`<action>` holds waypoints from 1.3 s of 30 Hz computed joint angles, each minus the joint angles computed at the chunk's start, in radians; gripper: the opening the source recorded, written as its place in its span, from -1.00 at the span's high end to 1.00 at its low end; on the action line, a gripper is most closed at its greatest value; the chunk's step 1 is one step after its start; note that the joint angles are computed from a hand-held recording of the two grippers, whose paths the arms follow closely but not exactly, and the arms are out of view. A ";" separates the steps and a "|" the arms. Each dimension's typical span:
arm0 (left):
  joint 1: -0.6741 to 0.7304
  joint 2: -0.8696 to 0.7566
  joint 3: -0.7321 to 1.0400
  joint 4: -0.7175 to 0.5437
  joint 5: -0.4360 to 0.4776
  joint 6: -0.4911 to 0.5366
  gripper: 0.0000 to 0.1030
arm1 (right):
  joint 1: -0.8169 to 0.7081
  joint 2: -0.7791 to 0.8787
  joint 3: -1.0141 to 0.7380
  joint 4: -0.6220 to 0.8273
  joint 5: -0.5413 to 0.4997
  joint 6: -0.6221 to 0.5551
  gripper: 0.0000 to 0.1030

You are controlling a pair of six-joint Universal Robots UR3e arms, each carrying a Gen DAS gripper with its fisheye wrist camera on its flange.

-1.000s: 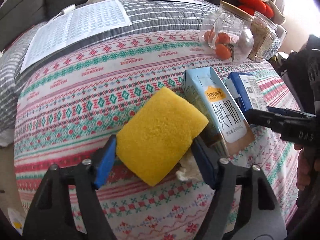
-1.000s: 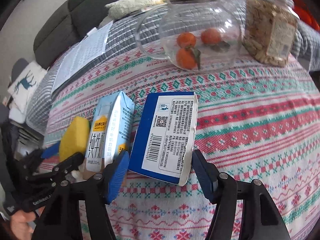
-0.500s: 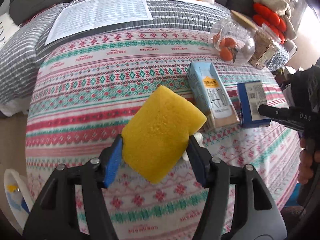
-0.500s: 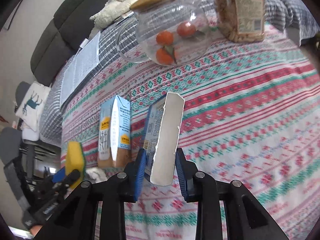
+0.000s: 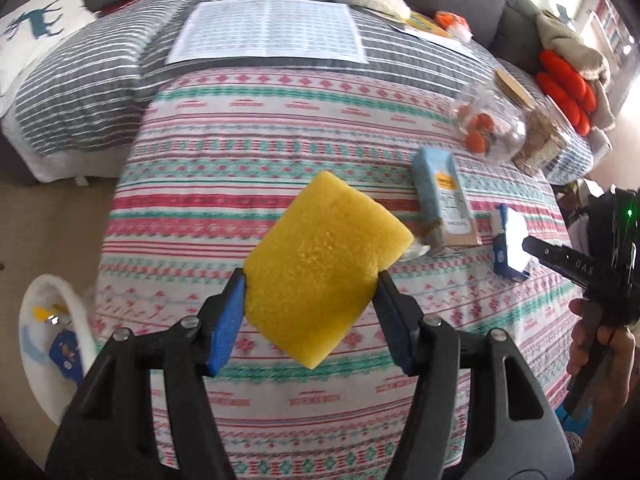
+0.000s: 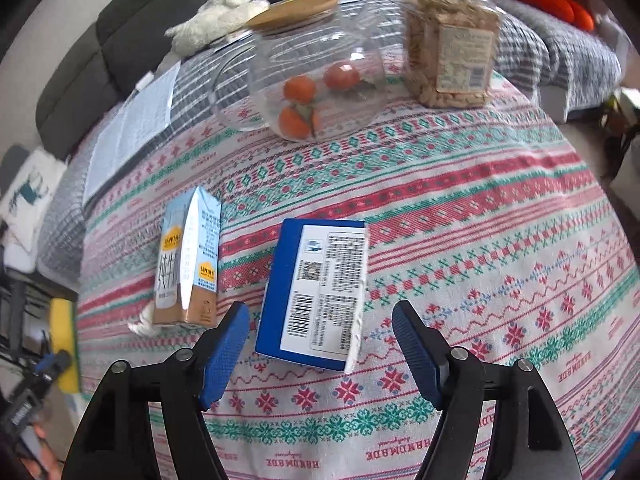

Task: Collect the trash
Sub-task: 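Drop sponge into bin with left tool while right tool drops blue box in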

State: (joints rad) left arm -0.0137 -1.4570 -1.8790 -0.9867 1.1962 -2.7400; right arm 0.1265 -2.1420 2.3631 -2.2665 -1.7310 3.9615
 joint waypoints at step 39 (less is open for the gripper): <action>0.864 0.010 0.090 -0.371 -0.084 0.490 -0.25 | 0.621 0.923 -1.056 0.182 -0.208 0.101 -0.15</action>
